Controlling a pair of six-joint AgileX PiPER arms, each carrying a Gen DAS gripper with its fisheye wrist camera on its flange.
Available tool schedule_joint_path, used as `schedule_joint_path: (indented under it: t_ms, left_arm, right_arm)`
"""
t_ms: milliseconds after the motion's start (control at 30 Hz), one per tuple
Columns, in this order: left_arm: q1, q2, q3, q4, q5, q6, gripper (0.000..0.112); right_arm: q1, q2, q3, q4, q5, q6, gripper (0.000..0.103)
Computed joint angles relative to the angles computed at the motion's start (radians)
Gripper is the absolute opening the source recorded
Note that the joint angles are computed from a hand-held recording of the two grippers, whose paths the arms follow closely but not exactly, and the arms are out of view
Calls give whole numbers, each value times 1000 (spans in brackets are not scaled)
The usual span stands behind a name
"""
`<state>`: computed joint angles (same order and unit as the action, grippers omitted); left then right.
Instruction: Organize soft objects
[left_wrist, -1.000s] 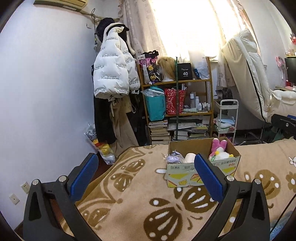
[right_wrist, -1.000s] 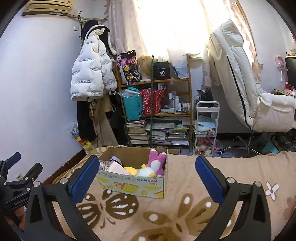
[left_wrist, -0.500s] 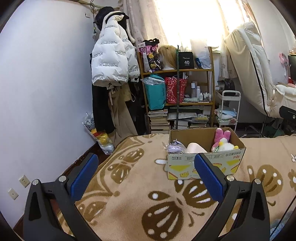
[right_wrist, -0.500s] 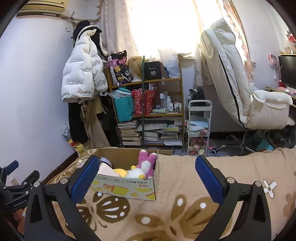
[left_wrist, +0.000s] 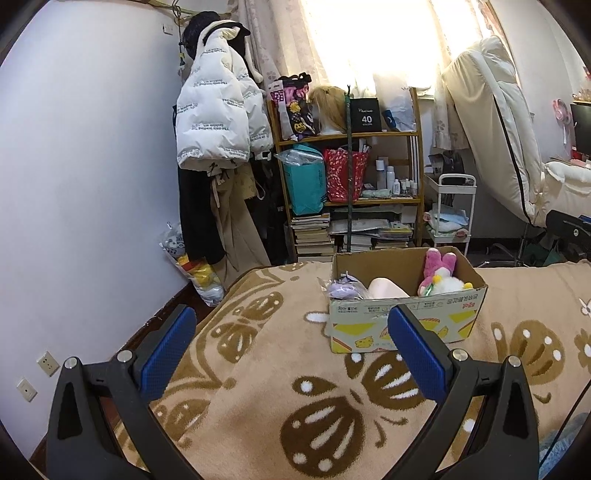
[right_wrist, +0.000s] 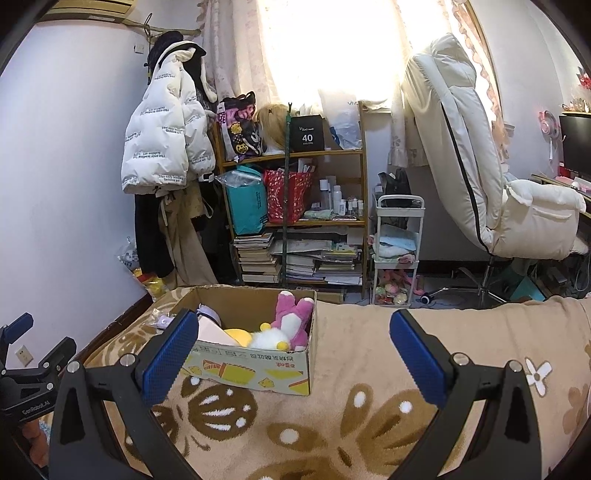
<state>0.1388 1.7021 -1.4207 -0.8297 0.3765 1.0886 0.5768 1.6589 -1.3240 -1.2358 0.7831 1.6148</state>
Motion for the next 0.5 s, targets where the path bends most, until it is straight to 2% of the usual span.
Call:
schedule_joint_path:
  t_ms: [300, 500]
  left_arm:
    - [-10, -8, 22, -34, -28, 44, 102]
    - [-17, -10, 26, -8, -30, 35, 102]
  right_arm:
    - [-9, -15, 25, -12, -8, 16, 103]
    - [-14, -20, 30, -13, -15, 13, 103]
